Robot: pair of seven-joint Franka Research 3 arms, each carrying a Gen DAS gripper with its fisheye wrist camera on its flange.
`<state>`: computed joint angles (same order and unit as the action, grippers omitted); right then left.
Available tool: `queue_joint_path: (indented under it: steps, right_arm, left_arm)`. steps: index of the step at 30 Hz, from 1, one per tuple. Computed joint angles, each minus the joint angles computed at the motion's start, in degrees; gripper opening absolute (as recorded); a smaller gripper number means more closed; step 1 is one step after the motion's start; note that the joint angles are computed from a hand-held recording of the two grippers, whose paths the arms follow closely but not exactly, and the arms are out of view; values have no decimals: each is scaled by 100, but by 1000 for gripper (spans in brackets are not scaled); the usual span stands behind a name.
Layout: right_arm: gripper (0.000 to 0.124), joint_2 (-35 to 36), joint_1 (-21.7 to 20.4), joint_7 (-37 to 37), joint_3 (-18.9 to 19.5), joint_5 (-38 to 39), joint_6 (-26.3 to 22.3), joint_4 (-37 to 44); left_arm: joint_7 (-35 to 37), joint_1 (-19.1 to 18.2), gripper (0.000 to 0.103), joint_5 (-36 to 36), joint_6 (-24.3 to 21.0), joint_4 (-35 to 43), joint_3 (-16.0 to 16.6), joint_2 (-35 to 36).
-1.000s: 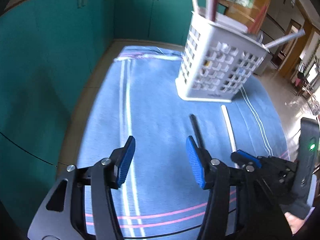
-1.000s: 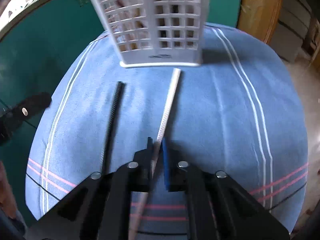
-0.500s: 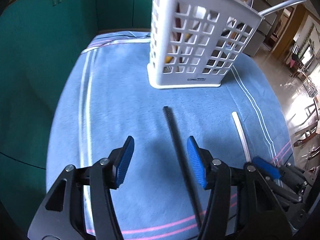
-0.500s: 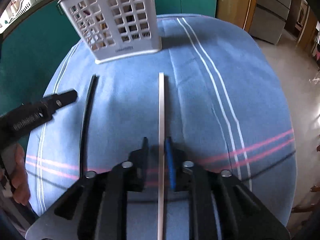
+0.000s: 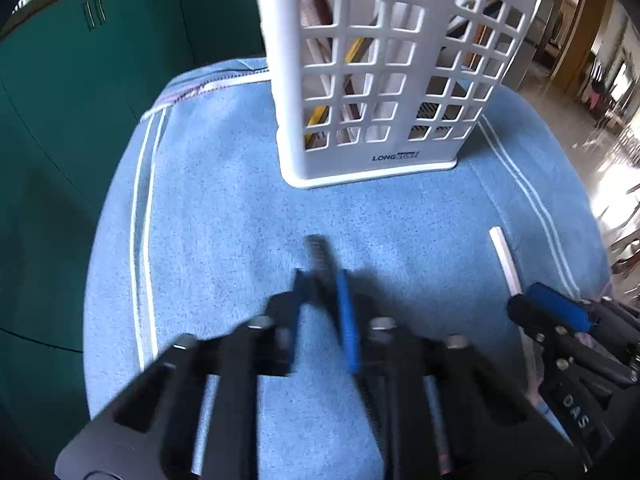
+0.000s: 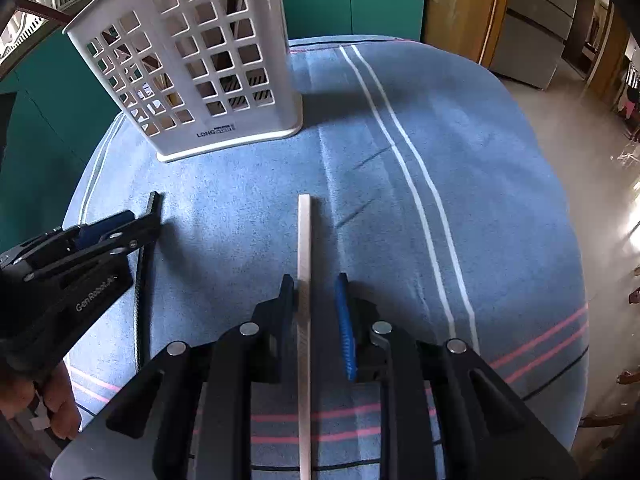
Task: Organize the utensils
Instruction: 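Grasp a white chopstick with the right gripper while the left gripper grasps a black chopstick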
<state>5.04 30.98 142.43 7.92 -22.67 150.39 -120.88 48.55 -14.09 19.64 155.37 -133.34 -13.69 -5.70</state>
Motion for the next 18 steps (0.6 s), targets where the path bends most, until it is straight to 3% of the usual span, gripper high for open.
queue_joint_path:
  steps: [1,3,10,14,16,18]
  right_arm:
    - [21,-42,10,-4,12,7,13,-42]
    - [7,-122,8,-52,50,92,78,-142]
    - [7,-416,-33,-486,203,673,170,-464]
    - [8,-430,-55,-628,268,684,-12,-361]
    - [18,-361,-66,-507,253,528,-145,-222]
    - [25,-262,-69,-550,233,509,-238,-74]
  left_arm:
    - [135,-25,11,-225,71,-90,50,-71]
    - [189,-18,8,-340,121,-243,78,-198]
    - [338,-114,6,-852,130,-918,188,-881]
    - [398,-96,7,-903,-59,-893,179,-945]
    - [410,-29,12,-706,-313,-706,102,-843]
    - [517,-30,25,-616,-552,-526,78,-726]
